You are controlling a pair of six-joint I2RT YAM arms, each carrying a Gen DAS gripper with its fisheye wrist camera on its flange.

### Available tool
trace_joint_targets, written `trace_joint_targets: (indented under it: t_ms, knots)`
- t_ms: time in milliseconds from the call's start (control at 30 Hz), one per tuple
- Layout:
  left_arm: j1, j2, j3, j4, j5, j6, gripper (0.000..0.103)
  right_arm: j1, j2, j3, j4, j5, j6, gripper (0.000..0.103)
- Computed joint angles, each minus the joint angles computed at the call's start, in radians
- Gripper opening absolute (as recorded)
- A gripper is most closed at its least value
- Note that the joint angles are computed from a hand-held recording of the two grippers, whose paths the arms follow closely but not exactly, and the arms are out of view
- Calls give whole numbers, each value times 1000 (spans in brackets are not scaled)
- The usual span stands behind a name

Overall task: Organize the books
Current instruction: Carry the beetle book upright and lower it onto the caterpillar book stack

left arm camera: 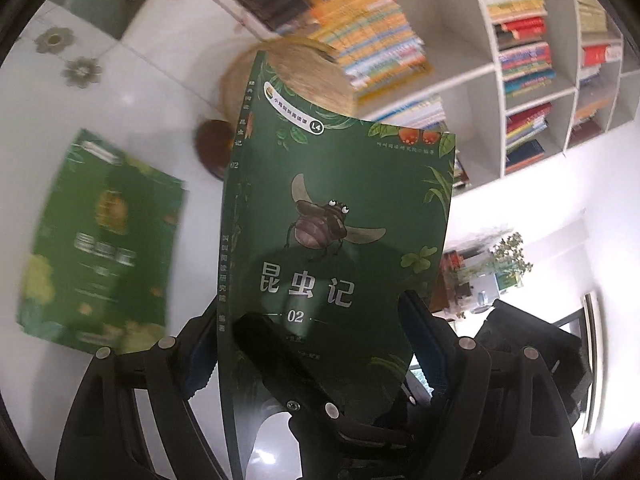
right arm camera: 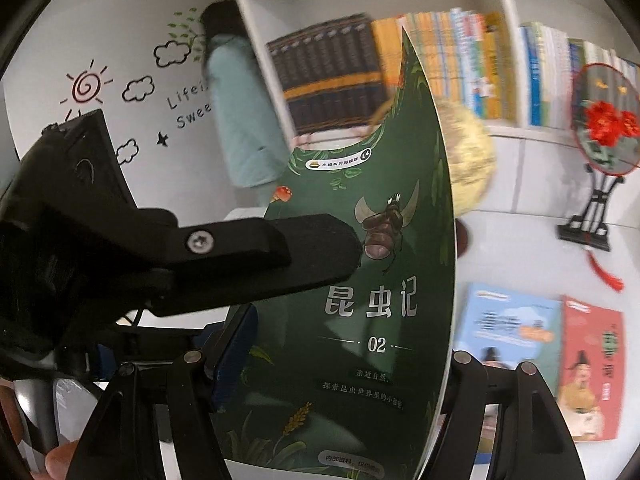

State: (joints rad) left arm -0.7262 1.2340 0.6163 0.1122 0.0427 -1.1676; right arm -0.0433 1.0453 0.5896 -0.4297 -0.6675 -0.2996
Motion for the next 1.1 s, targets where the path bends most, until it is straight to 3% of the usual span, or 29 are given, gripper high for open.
trace_joint_targets:
  t_ms: [133, 367, 567, 733, 1033, 1100]
  knots:
    - [143, 9, -107, 82, 146, 20, 79, 266, 64, -61, 199, 192, 201, 71]
    - [347, 163, -202, 271, 344, 72, 79, 495, 323, -74, 437, 390, 352, 71]
    - [445, 333, -212, 385, 451, 112, 79, 540, 546, -28, 552, 408, 401, 71]
    - [483, 415, -228, 455, 486, 123, 79, 537, 681, 32, 588, 402, 411, 71]
    - [512, 471, -255, 493, 496, 105, 80, 510, 730, 34, 624, 363, 386, 71]
    - [518, 430, -272, 457, 472, 102, 80, 498, 730, 27, 622, 364, 385, 71]
